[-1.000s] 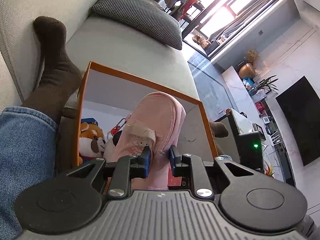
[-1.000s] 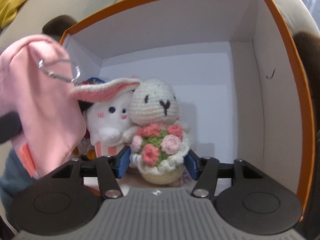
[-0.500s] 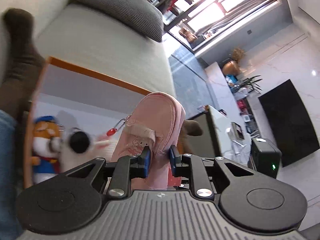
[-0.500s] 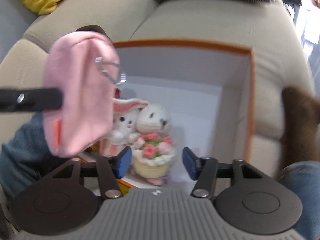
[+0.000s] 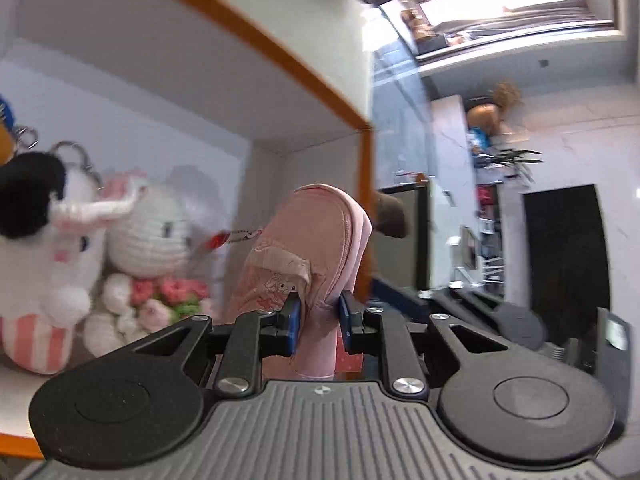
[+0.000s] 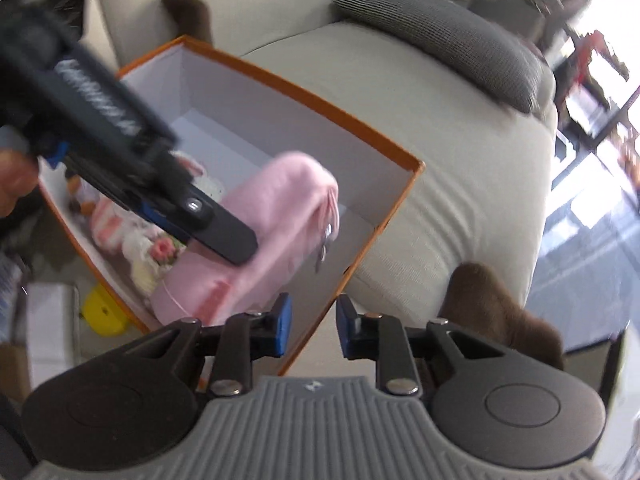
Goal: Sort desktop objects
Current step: 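Lower the bunny into the box with the right tool while the left tool lowers the pouch, then open the left tool to release the pink pouch beside the bunny and withdraw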
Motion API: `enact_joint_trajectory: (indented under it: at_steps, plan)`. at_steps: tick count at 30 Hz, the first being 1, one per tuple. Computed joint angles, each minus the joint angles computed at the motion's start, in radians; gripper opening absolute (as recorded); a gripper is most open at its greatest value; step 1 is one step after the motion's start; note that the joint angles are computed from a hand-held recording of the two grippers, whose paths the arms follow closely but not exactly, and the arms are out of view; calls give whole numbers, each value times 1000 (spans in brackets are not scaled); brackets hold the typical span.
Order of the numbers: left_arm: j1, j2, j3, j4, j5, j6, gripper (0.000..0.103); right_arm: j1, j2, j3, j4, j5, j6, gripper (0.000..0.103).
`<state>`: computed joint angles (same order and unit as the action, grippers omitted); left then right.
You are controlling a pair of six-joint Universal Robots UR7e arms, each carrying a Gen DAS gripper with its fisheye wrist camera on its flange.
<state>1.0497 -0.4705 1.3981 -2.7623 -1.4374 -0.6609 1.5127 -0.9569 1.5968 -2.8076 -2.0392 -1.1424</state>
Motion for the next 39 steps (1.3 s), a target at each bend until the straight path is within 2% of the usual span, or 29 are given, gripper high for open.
enact_joint_trajectory:
  at_steps: [7,10,13,16,17,22,25,29,35,38,39]
  plan:
    - [1,-7,-10,120,84,-41,22,4,29,12,-105,-15,-187,25]
    - [-4,-10,-8,134,108,-48,22,9,46,22,-182,-24,-271,24]
    - [-14,-15,-5,152,133,-37,22,18,28,46,-225,13,-356,19]
    - [-29,-13,-10,172,163,-20,21,34,11,29,-103,13,-357,18]
    - [-34,-14,-11,179,172,-20,21,41,19,17,-57,-14,-358,17]
    - [-51,-20,-16,206,192,-5,21,51,91,-41,29,-117,-374,9]
    - [-51,-32,-6,209,196,23,21,46,117,-106,163,-126,-289,6]
    - [-49,-32,5,197,222,67,21,39,123,-155,300,-76,-189,0]
    - [-44,-49,30,162,201,90,22,43,132,-155,299,-88,-160,0]
    - [-53,-63,42,158,208,108,33,46,120,-152,306,-88,-144,0]
    - [-65,-72,56,144,236,124,35,48,117,-149,301,-93,-140,0]
